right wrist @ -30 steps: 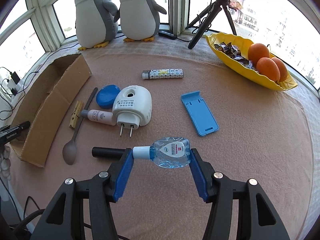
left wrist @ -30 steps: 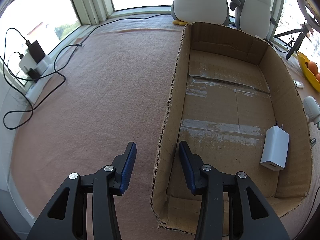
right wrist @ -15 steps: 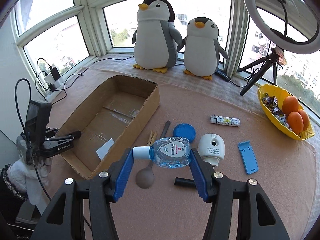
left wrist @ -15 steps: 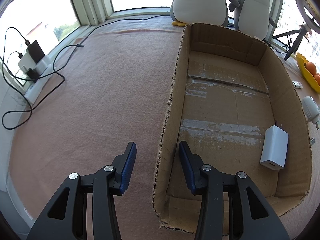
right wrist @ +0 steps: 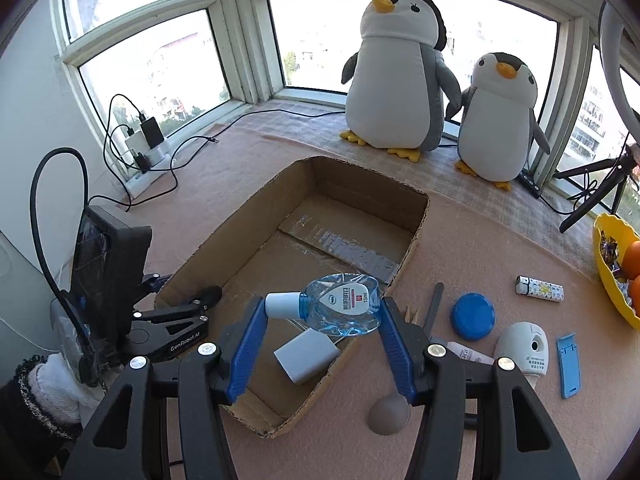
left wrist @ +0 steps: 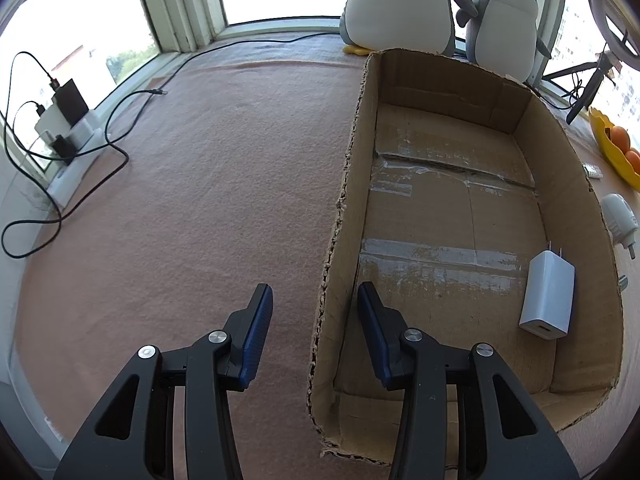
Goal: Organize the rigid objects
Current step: 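Carry the bottle into the box and open the right gripper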
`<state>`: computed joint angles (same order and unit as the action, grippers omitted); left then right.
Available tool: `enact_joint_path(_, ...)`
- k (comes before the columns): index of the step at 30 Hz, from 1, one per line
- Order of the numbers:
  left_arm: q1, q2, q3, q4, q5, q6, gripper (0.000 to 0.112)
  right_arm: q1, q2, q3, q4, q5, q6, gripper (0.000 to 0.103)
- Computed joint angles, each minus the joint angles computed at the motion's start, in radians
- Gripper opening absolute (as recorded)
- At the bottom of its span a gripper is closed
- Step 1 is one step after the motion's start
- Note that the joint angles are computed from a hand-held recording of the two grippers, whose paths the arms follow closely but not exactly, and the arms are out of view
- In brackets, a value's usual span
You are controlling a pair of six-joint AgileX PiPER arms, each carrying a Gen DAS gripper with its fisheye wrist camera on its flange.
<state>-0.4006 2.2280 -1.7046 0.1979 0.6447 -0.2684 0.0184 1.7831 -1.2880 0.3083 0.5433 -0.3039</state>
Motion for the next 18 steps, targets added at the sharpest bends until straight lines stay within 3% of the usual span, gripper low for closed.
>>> enact_joint_path(18,-0.001,-0.002,0.009,0.005,-0.012,-0.005,0.043,0.059,0.159,-0.130,-0.010,0.040,0.049,0.053)
